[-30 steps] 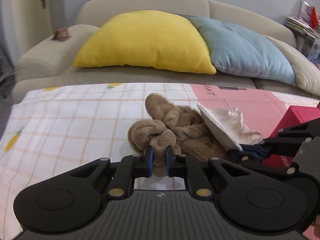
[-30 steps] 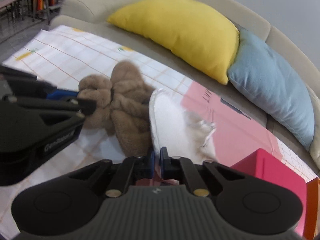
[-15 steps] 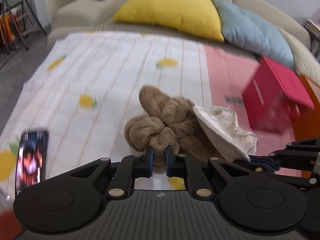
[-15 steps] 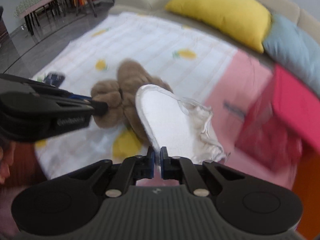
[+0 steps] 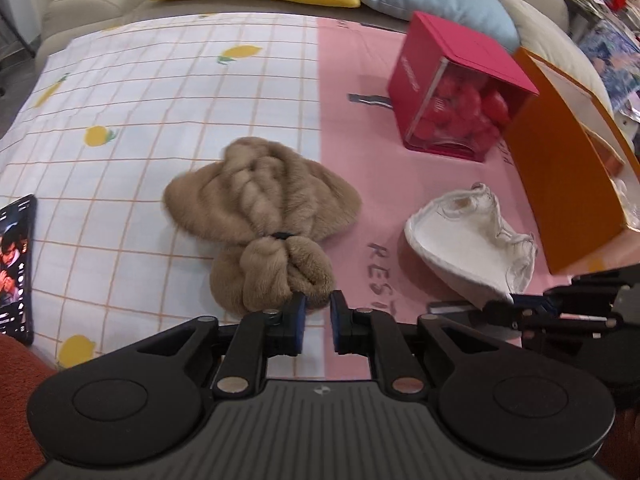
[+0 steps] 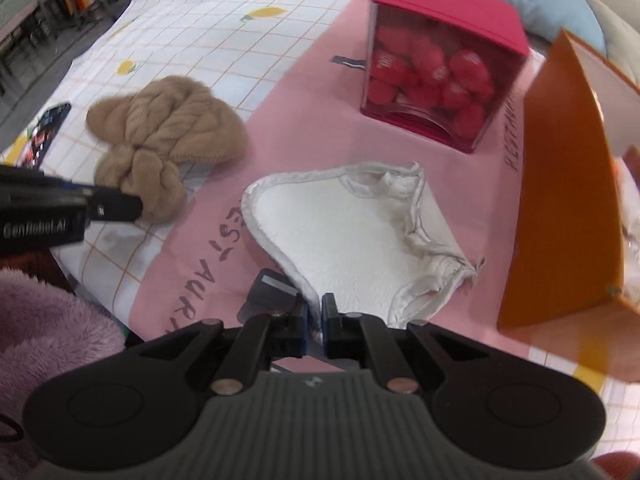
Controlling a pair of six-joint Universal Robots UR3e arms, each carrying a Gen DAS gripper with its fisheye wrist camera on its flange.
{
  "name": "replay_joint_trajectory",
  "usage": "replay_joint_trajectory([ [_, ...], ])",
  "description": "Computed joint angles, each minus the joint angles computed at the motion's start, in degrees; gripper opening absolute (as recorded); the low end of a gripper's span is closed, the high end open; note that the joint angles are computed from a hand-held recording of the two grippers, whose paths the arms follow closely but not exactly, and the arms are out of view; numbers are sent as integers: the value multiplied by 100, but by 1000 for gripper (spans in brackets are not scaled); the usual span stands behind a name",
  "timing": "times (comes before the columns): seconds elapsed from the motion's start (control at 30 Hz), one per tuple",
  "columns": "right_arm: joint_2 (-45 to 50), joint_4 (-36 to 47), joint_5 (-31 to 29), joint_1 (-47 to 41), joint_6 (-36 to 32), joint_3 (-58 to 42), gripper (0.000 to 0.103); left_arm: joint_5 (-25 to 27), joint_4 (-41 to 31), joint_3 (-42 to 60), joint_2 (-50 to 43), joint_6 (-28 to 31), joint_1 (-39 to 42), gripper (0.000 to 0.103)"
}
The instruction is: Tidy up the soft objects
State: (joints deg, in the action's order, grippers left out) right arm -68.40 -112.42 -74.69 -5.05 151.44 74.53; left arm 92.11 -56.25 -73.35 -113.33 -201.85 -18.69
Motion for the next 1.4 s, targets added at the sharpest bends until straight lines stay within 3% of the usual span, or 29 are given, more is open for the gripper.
replay_joint_trajectory([
  [0.1,-131,14,272,-174,181,115,12,50,160,-113,110,106,8,36],
  [0.17,-294,133,464,-306,304,194,25,90,273,-283,273,98,27,56],
  [0.23,-387,113,638,-387,595,294,53,110,457,-521,466,61,71,65],
  [0.4,-579,-86,903,-609,1614,643,77,709,815,-750,602,-161,49,72],
  [0.57,-190,-35,705,-633,2913,420,78,507,627,-379,260,-458,278,73],
  [0.7,83,-201,576,-600,3308,313,78,362,448,1,-127,-400,231,73],
  [0.8,312,-255,547,-557,3548,157,78,546,167,414,-484,-353,66,73],
  [0.9,472,-400,380,-381,3508,-1,83,723,56,634,-687,-234,-27,81],
  [1.07,687,-818,-220,111,3102,-125,78,1044,-509,1159,-1037,-139,-133,82],
  [1.2,695,-1259,-867,528,2422,15,53,1065,-687,1147,-1074,-164,-85,77],
  [1.27,638,-1442,-813,515,2245,168,46,1089,-676,1125,-1080,-144,-100,75],
  [1.4,566,-1503,-615,461,1879,281,18,1275,-751,1268,-1189,-124,-193,69],
])
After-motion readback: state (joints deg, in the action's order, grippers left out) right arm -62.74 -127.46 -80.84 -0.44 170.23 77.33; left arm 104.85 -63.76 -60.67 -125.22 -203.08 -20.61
